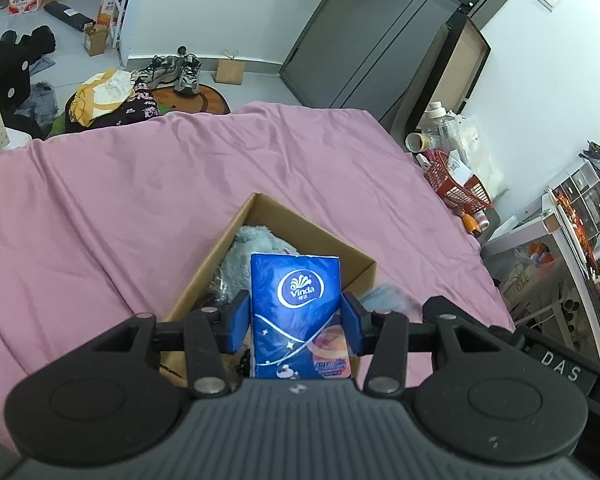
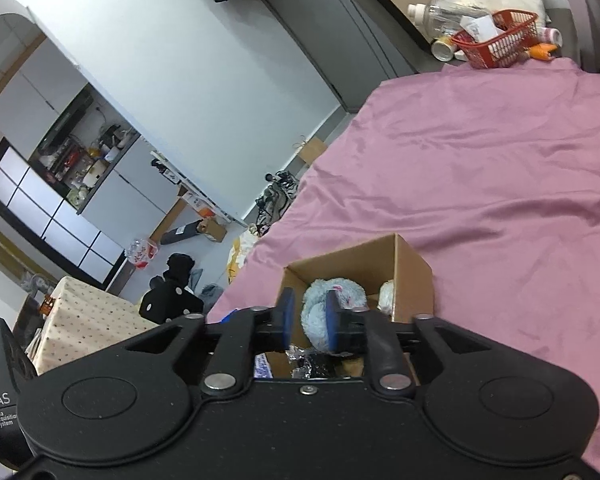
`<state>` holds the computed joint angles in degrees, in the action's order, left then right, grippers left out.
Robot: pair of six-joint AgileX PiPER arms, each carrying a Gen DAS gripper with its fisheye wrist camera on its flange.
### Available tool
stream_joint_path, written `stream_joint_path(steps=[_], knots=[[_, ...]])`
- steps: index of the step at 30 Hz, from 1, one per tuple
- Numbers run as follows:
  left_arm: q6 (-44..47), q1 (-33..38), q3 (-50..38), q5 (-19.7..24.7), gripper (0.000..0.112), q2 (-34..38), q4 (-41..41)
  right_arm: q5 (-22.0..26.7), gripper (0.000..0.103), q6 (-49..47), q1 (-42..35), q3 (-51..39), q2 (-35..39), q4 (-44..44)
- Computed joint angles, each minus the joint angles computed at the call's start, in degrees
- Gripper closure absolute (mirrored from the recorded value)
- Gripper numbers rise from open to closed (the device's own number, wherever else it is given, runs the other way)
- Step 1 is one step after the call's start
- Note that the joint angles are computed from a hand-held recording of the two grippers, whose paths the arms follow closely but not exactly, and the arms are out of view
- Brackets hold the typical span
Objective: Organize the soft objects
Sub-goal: 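Carry the tissue pack with the left gripper while the right gripper carries the small plush to the box, then open both grippers to drop the tissue pack and small plush into the box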
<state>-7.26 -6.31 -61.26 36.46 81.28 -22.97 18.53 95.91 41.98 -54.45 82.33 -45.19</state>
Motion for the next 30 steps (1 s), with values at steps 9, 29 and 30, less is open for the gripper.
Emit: stream_joint_path(steps=[9, 29, 30], knots=[[2.6, 1.5, -0.4, 0.4, 0.065, 1.9, -1.6, 2.1, 0.08, -2.3, 0.2, 0.8, -1.5, 3.1], [3.1, 0.0, -2.1, 3.4, 0.047, 1.6, 0.3, 2.2, 0.068, -4.1, -0.4, 3.7, -5.2, 5.9], [2.7, 0.0, -2.3, 3.8, 0.046, 1.4, 0.9, 2.2, 0.065, -4.7, -0.4, 3.8, -5.5, 6.4]])
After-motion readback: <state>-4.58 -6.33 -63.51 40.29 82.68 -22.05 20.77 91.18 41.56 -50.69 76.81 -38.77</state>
